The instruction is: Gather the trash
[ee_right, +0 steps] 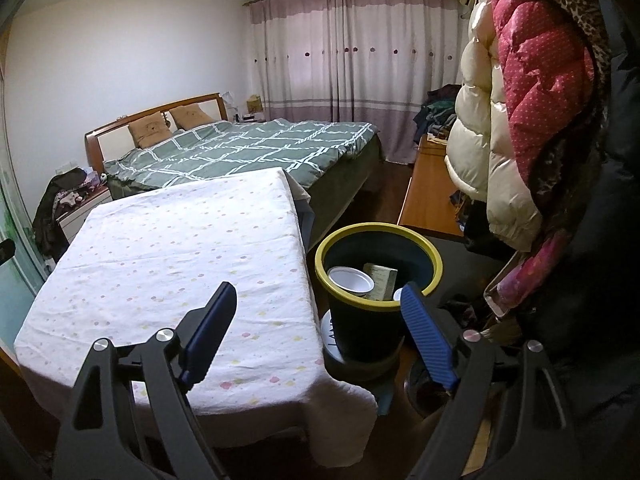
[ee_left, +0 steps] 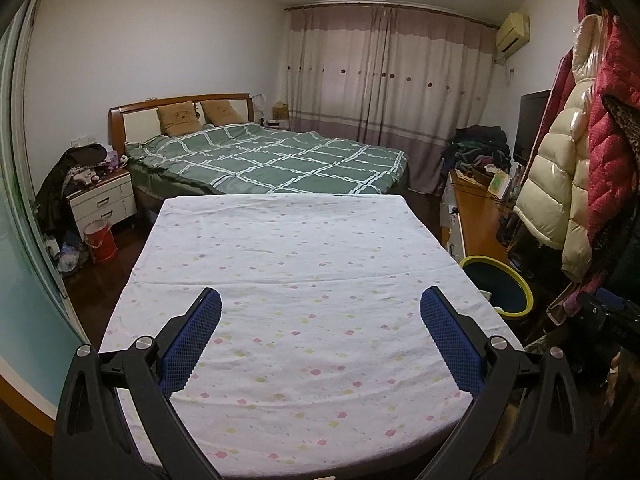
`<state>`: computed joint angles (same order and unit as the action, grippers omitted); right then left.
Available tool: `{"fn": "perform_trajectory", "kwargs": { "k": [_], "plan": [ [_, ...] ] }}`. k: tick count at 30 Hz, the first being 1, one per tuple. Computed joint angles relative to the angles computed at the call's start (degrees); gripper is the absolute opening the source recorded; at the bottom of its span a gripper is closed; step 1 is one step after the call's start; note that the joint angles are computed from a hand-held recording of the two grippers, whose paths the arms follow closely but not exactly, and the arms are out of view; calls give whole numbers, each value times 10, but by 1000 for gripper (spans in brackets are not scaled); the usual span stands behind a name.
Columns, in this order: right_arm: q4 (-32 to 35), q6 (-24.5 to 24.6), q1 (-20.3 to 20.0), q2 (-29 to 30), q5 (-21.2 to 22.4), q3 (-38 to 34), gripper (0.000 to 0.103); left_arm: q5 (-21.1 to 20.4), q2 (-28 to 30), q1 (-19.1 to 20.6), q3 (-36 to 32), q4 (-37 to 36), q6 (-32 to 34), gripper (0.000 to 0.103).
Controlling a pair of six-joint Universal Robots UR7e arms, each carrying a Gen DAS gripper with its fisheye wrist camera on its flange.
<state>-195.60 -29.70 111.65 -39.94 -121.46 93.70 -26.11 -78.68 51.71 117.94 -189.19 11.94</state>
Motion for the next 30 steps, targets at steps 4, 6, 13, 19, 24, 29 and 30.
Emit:
{"fn": "perform_trajectory", "kwargs": {
  "k": [4, 6, 13, 19, 24, 29, 30],
  "plan": [
    [4, 0, 0, 2, 0, -3, 80, -3, 1, 5, -3, 3, -2, 98],
    [6, 2, -1, 2, 1, -3, 80, -2, 3, 6, -6, 4, -2, 98],
    [5, 4, -1, 3, 3, -3, 80, -5, 6, 7, -8, 7, -2, 98],
    [6, 3, -1, 3, 3, -3, 80, -3, 6, 7, -6, 1, 2, 98],
    [5, 3, -1, 3, 2, -3, 80, -3, 6, 6, -5, 3, 1, 98],
    [8, 4, 0, 4, 1, -5, 80, -3, 5, 6, -4, 5, -2, 98],
    [9, 4, 0, 4, 1, -6, 80, -3, 5, 6, -4, 4, -2, 98]
  ]
}}
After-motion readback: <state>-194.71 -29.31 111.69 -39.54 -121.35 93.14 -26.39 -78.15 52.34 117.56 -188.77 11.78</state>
